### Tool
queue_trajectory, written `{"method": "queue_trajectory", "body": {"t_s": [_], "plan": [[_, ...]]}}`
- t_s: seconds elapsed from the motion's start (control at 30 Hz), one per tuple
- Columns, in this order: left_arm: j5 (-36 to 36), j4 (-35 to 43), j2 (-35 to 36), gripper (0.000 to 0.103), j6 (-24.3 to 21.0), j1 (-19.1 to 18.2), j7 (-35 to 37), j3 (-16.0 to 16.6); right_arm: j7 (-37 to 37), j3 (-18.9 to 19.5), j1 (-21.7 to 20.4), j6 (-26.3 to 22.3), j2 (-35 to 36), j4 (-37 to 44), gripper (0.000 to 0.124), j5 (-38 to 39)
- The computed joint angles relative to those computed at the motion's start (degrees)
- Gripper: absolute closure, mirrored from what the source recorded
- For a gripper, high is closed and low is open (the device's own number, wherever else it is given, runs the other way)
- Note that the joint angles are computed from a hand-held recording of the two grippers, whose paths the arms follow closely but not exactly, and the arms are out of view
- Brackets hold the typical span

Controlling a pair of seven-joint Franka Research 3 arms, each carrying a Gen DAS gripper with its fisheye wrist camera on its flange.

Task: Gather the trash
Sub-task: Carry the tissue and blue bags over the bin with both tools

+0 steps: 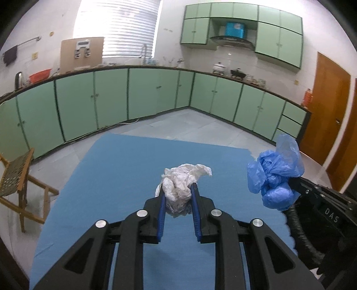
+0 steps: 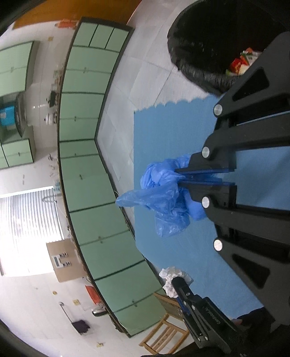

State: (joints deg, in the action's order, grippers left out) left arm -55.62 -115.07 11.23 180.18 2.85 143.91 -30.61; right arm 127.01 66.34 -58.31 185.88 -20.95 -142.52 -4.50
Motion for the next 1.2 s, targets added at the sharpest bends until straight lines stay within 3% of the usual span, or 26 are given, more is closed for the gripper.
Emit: {"method": "queue_trajectory", "body": {"t_s": [0.13, 0.43, 0.8, 1.07, 1.1, 1.2], "plan": [[-1.9, 0.4, -0.4, 0.082, -0.2, -0.5, 2.3, -1.6, -0.7, -8.9, 7.7, 0.5, -2.9, -4.6, 0.120, 1.8], [-0.8, 1.4, 0.1, 0.082, -0.8, -5.8, 2.5, -1.4, -1.9, -18.9, 14.8, -0.3, -10.3, -12.1, 0.120, 4.9], [5.7, 3.8, 3.0, 0.082, -1.8, -8.7, 0.7, -5.5, -3.3, -28.4, 17.8, -2.4, -19.4, -21.5, 0.120, 6.0], [17.0, 6.9, 7.8, 0.082, -2.0, -12.2, -7.1, -7.0, -3.5, -31.9, 15.8, -3.5, -23.3, -27.1, 0.120, 5.4], [17.1, 6.4, 8.1, 0.082, -1.6, -11.3, -6.9, -8.4, -3.5, -32.3, 15.7, -3.4, -23.4, -27.6, 0.120, 5.5], [21.4, 7.8, 10.1, 0.082, -1.5, -13.6, -10.0, -7.5, -3.6, -32.7, 14.7, -3.0, -23.6, -29.0, 0.120, 5.7]]}}
